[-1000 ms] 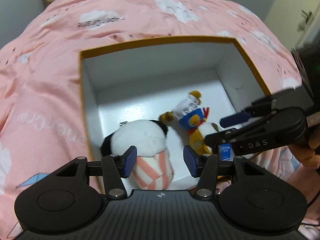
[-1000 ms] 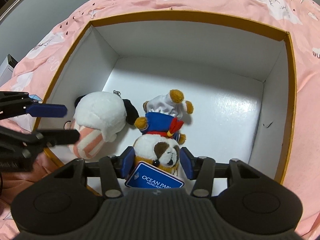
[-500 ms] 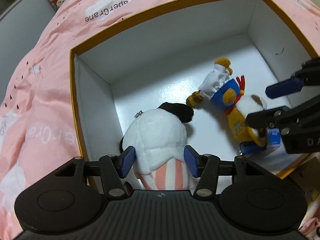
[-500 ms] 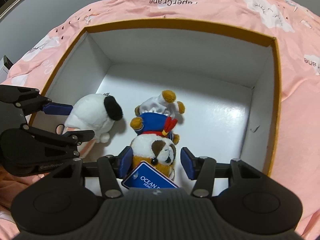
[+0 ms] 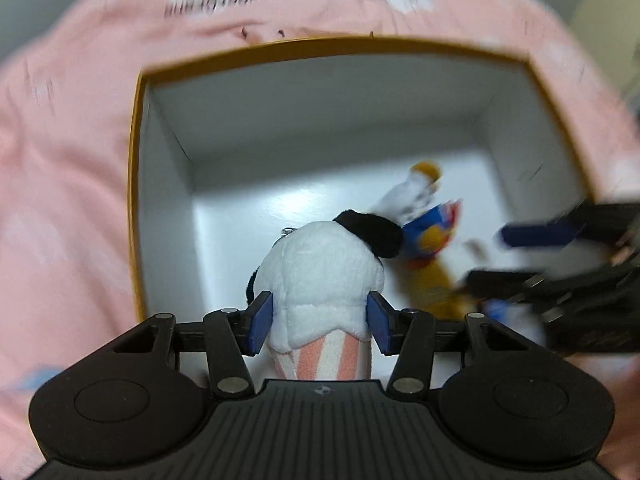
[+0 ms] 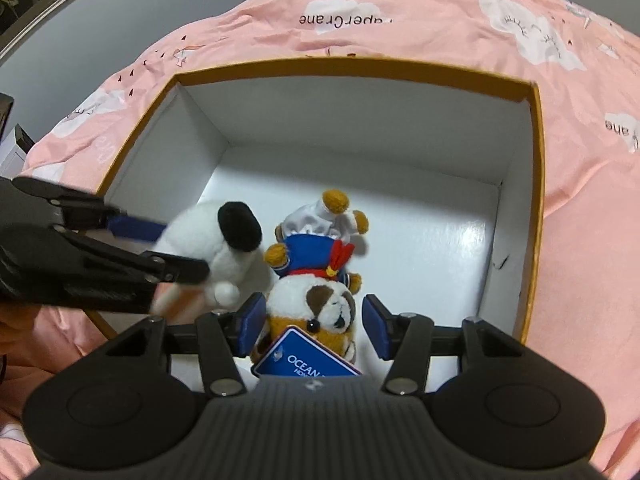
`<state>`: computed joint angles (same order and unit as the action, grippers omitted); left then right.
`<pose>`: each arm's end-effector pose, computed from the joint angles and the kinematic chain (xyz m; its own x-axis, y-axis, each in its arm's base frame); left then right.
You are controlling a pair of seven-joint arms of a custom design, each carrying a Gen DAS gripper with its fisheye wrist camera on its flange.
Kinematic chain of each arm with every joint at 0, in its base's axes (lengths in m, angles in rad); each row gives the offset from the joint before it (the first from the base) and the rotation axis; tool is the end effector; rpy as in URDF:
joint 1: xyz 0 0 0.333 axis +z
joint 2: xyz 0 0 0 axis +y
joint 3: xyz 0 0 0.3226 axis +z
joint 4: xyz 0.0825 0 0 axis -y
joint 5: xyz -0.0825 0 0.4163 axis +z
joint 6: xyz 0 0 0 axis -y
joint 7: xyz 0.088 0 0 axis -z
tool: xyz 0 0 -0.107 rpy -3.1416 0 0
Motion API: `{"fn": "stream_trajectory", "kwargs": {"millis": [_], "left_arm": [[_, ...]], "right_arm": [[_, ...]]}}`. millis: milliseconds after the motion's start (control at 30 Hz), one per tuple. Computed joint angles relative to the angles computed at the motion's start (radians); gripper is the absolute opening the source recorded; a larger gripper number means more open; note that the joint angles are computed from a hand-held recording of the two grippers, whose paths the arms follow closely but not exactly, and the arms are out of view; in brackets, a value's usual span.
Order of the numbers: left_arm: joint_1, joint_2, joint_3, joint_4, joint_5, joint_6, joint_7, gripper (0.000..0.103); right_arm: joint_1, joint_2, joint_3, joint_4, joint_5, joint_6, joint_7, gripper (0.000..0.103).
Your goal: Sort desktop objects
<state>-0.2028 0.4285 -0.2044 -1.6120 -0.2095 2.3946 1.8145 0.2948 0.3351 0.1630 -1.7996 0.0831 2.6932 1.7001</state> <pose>0.6836 -0.2748 0.4133 -0.4936 -0.8505 0.1815 -0.8327 0.4020 -0.3807 0.6436 0.3020 0.4162 0.2834 -0.9399 -0.1902 -0.8489 -0.1536 -0.5057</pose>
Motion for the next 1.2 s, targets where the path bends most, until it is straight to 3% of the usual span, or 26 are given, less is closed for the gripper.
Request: {"fn": "stream_trajectory", "kwargs": {"millis": [167,267,333,433,667,767,867,1200], "left_arm": [[0.027,-0.037,-0.018,-0.069,-0.065,0.047,0.057,0.057],[0.025,-0.038,-0.017,-0.071,-0.06,0.047,0.08,0.058],[0.032,-0.022,-0.02,-0.048,-0.072,0.04,0.106,0.057],[0.045,-0.028,-0.029,-0.062,-0.104,0.059,0.152,0.057],[0.047,-0.025,-0.033,-0.054,-0.131,0.051,0.205,0.057],[0.046,-0.015,-0.032,-0.041,-0.135,0.041,0.217,0.057],[0.029,-0.021,-0.019,-0.048,-0.097,0.054,0.214,0.06],[-0.072,-0.135,0.034,-0.228,0.213,0.29,0.227,0.064]], "right_arm": [[-0.022,-0.007,0.024,-0.013,0.044,0.051,-0.028,0.053],[-0.003,-0.001,0.005,-0.004,0.012,0.043,-0.008,0.044],[-0.033,-0.009,0.045,-0.026,0.07,0.091,-0.067,0.035],[-0.107,0.0,0.14,-0.02,0.235,0.135,-0.223,0.034],[-0.104,0.096,0.147,0.108,0.339,0.054,-0.285,0.035],[-0.113,0.125,0.161,0.137,0.383,0.043,-0.308,0.018],[-0.114,0.139,0.165,0.154,0.42,0.028,-0.313,0.012],[-0.067,0.168,0.139,0.216,0.405,-0.006,-0.245,0.011]]}}
